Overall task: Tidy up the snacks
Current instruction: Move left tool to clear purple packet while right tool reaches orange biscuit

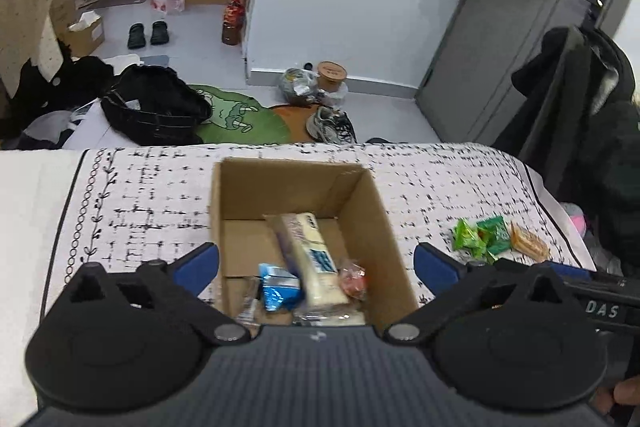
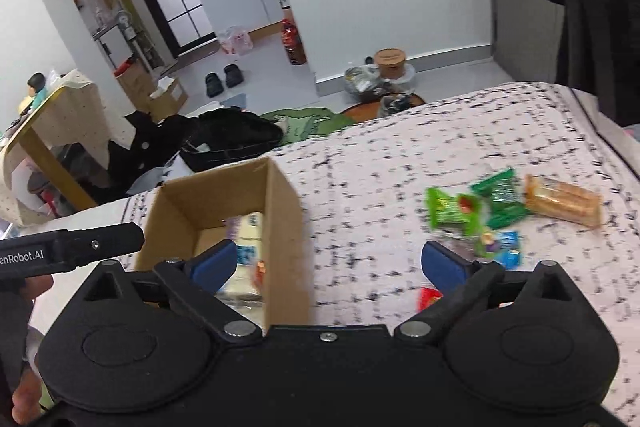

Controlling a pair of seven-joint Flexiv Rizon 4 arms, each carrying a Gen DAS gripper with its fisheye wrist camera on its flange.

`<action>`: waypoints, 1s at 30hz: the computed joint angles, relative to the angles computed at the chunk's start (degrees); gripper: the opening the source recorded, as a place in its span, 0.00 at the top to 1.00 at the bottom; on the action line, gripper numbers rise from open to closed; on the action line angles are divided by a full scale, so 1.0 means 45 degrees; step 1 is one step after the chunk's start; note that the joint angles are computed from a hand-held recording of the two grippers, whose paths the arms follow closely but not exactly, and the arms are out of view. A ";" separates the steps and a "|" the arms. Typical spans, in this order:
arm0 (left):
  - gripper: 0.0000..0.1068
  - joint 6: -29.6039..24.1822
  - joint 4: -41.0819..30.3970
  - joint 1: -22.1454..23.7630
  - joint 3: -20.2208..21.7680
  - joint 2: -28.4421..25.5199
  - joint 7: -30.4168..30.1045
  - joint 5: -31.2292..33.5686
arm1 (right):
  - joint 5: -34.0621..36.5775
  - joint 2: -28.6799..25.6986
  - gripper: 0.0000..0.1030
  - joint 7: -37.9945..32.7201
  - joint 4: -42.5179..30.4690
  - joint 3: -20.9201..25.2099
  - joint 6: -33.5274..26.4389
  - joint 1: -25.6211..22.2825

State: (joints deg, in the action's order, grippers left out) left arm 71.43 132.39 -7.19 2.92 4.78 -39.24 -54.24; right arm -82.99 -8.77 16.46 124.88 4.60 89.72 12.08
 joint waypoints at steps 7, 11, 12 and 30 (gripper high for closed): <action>0.04 -0.0414 0.0127 -0.0409 -0.0184 0.0126 0.0432 -0.0221 | 0.0562 0.0718 0.00 -0.0700 0.0892 0.0036 -0.0176 -0.0405; 0.04 -0.0710 0.0124 -0.0592 -0.0278 0.0183 0.0372 -0.0107 | 0.0510 0.1033 0.00 -0.0668 0.1306 0.0037 -0.0080 -0.0773; 0.04 -0.0865 0.0086 -0.0588 -0.0286 0.0185 0.0230 0.0079 | 0.0557 0.1105 0.00 -0.0681 0.1407 0.0039 -0.0065 -0.0862; 0.04 -0.0680 -0.0208 -0.1404 -0.0828 -0.0215 -0.0008 0.0327 | 0.1630 0.2113 0.00 -0.1987 0.2652 0.0139 -0.0448 -0.2060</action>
